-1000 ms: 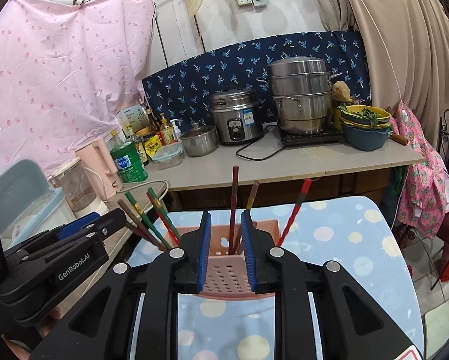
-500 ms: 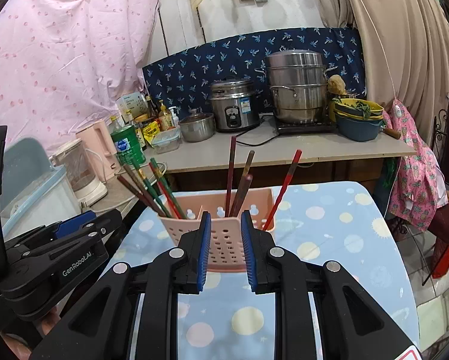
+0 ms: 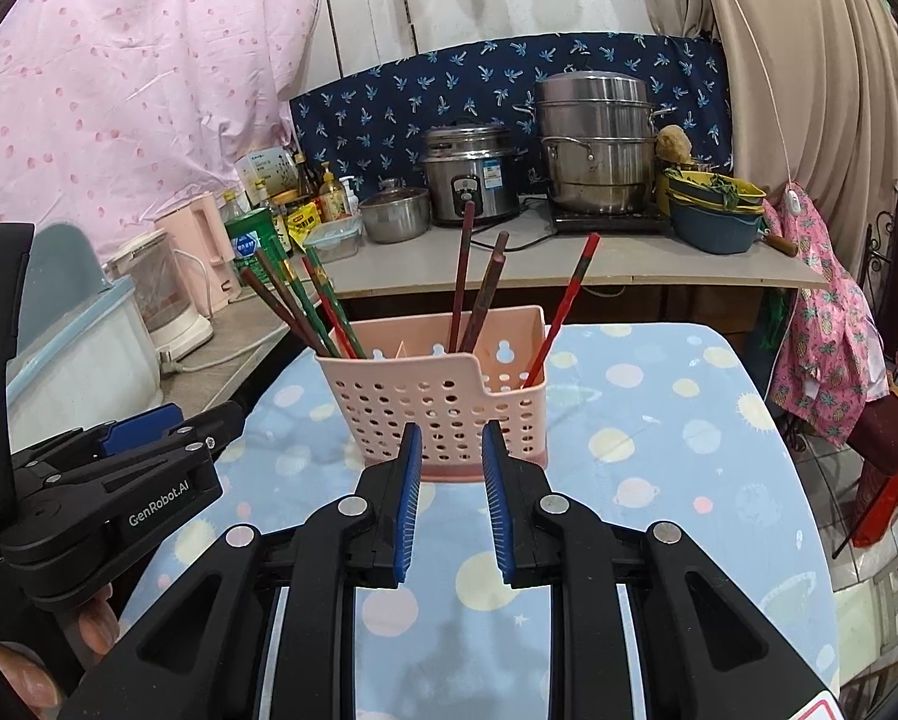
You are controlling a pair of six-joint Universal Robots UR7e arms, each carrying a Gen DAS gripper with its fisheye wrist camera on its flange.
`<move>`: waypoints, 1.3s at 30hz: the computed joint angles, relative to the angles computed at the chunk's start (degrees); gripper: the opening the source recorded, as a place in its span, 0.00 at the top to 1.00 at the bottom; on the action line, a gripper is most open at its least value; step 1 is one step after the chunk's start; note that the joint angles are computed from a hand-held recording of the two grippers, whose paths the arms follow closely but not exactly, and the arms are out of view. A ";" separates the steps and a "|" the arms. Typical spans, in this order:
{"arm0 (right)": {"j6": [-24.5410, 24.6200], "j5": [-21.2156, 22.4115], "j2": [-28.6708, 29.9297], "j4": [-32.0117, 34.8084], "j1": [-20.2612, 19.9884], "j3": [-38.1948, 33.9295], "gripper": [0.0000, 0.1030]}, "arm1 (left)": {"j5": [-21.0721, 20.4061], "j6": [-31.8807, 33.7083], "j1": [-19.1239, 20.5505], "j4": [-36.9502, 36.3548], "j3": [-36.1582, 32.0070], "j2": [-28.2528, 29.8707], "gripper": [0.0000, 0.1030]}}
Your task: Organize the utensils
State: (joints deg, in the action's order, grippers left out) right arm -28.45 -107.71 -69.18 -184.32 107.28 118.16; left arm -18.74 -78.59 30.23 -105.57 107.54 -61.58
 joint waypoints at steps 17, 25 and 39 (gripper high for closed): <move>-0.26 -0.92 0.05 -2.54 -1.79 2.44 0.54 | -1.91 -2.93 0.21 2.35 0.81 0.59 0.38; -0.59 -1.81 0.82 -3.98 -1.98 2.72 0.37 | -1.96 -3.45 0.50 1.35 1.66 0.75 0.30; -0.14 -3.29 1.87 -2.96 -2.00 2.14 0.18 | 0.11 -8.16 0.73 5.66 1.80 1.09 0.16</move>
